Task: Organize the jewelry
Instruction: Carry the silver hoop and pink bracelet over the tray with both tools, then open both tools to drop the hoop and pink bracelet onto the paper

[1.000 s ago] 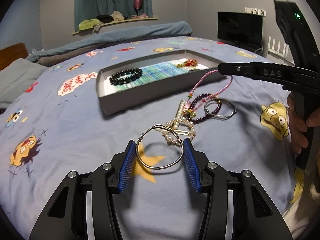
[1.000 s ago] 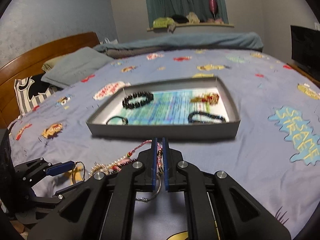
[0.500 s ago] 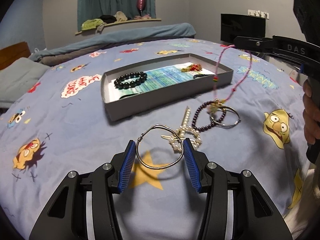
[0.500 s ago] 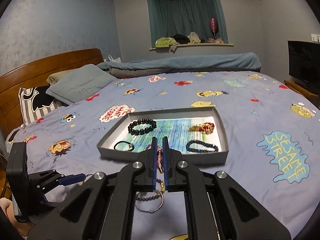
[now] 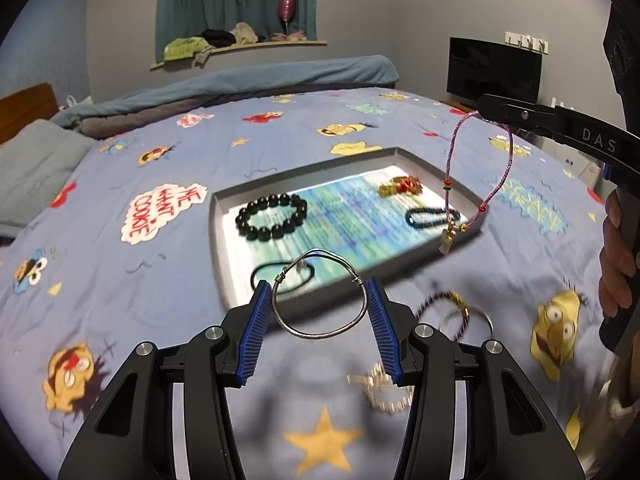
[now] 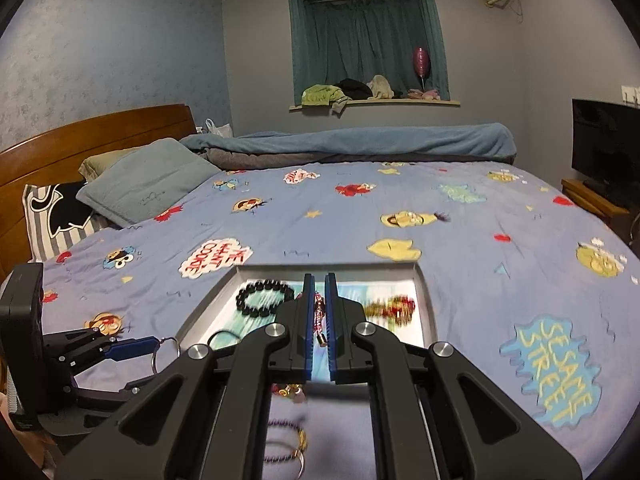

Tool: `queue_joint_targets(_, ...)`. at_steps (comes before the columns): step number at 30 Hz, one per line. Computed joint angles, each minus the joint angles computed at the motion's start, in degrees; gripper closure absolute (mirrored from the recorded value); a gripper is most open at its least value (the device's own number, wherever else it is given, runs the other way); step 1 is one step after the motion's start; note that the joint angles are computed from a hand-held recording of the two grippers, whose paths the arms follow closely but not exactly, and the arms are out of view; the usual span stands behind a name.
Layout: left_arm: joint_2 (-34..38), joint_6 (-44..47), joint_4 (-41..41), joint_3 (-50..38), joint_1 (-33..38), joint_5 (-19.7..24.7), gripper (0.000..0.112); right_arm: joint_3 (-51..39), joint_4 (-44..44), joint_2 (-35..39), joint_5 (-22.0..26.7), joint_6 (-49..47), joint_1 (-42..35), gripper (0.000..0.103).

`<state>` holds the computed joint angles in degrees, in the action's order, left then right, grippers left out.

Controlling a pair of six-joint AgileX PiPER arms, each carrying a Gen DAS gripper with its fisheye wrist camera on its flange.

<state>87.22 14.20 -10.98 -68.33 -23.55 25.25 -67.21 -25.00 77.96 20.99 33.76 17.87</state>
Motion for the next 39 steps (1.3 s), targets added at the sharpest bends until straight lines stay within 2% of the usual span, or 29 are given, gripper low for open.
queue_joint_targets(5,8.31,-3.58,4.01,-11.40,0.10,3.22,0.062,-7.85,4.22,6.38,-0.42,-5.52,-2.06,0.098)
queue_joint_targets(13,21.49,-3.23,3.57,-29.19,-0.90,8.95,0.062,-17.75,17.92,16.61,-1.74,-18.15,-7.12,0.098)
queue_joint_targets(17,28.26,-3.93,3.75,-37.42,-2.20,12.40,0.062,-21.61,20.53,21.91,-1.55,-20.07,-8.65,0.098)
queue_joint_targets(21,32.39,-4.48,1.96,-41.65,-2.63,13.68,0.062,-25.39,20.94,26.90,-0.09,-19.13,-9.64,0.098)
queue_joint_targets(26,36.44,-4.84,1.34,-45.82,-3.01,15.27,0.062,-28.85,18.81,31.11,3.58,-16.61,-9.95,0.098)
queue_joint_targets(30,36.95,-5.67,3.84,-46.03,-3.53,15.48,0.062,-32.91,10.55,34.00,10.41,-10.96,-8.71,0.098)
queue_joint_targets(32,36.96,-5.91,4.67,-46.03,-3.67,15.86,0.062,-33.53,7.56,34.46,12.21,-8.60,-8.41,0.098)
queue_joint_targets(34,37.34,-6.57,5.50,-46.62,-3.77,17.08,0.062,-33.13,3.85,34.39,13.12,-5.05,-8.26,0.098)
queue_joint_targets(39,38.24,-6.64,4.93,-48.13,-3.41,19.29,0.062,-33.70,3.60,35.59,14.66,-5.02,-8.46,0.098)
